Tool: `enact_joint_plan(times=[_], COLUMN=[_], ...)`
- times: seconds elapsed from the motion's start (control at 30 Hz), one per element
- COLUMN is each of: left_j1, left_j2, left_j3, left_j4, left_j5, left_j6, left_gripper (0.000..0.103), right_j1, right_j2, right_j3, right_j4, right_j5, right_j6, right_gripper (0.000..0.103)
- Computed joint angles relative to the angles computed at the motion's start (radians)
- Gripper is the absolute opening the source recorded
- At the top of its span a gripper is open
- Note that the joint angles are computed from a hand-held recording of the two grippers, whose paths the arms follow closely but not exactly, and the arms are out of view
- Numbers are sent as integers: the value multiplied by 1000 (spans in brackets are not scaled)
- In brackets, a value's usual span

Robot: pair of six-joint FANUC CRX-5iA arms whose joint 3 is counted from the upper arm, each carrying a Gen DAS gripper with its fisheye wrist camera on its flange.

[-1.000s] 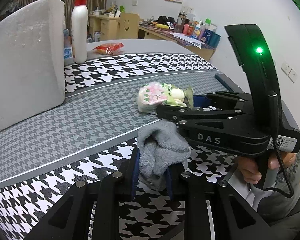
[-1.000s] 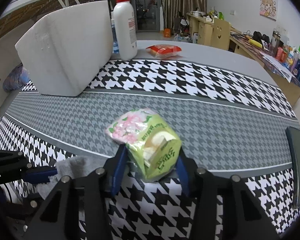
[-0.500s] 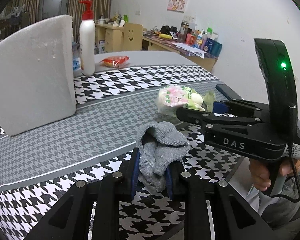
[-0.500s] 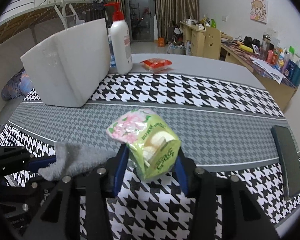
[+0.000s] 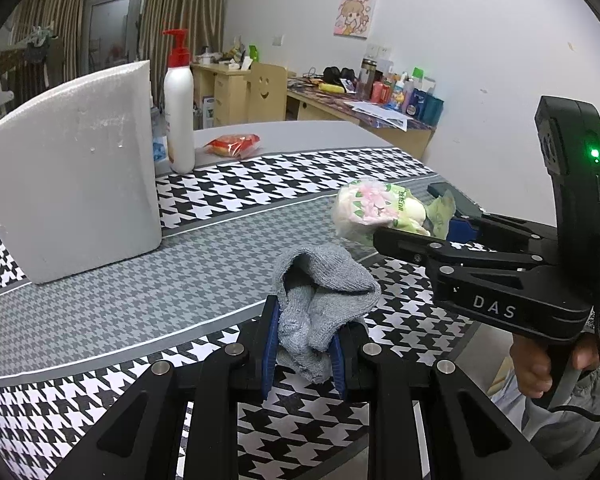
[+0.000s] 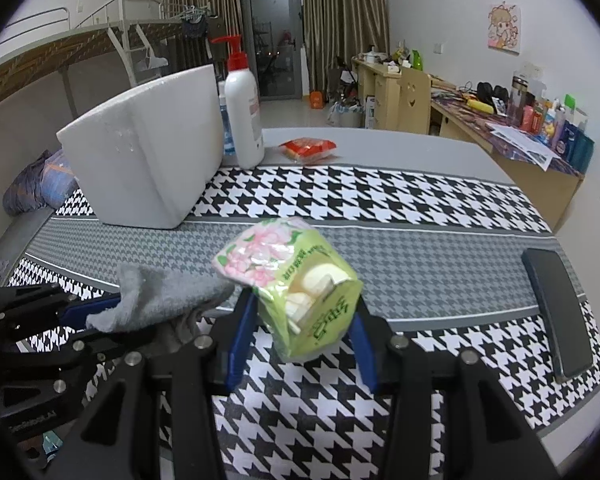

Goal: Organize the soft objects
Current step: 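Lift the grey sock and green pack and carry them to the foam box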

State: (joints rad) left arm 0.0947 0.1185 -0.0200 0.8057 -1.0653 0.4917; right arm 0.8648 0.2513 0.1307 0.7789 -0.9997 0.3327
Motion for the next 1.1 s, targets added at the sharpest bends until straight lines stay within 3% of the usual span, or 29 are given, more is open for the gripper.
enact_joint_plan(times=[1.1], left_j1=[14], left_j2=[-69], left_j3=[-47], left_j4=[112], left_j5=[70], left_j6=[-116], left_gripper=[24], right_j1=[48], right_j2=[-76], right_j3=[-101], right_j4=[180], right_j5=[11], right_j6=[-180], right_gripper=[50])
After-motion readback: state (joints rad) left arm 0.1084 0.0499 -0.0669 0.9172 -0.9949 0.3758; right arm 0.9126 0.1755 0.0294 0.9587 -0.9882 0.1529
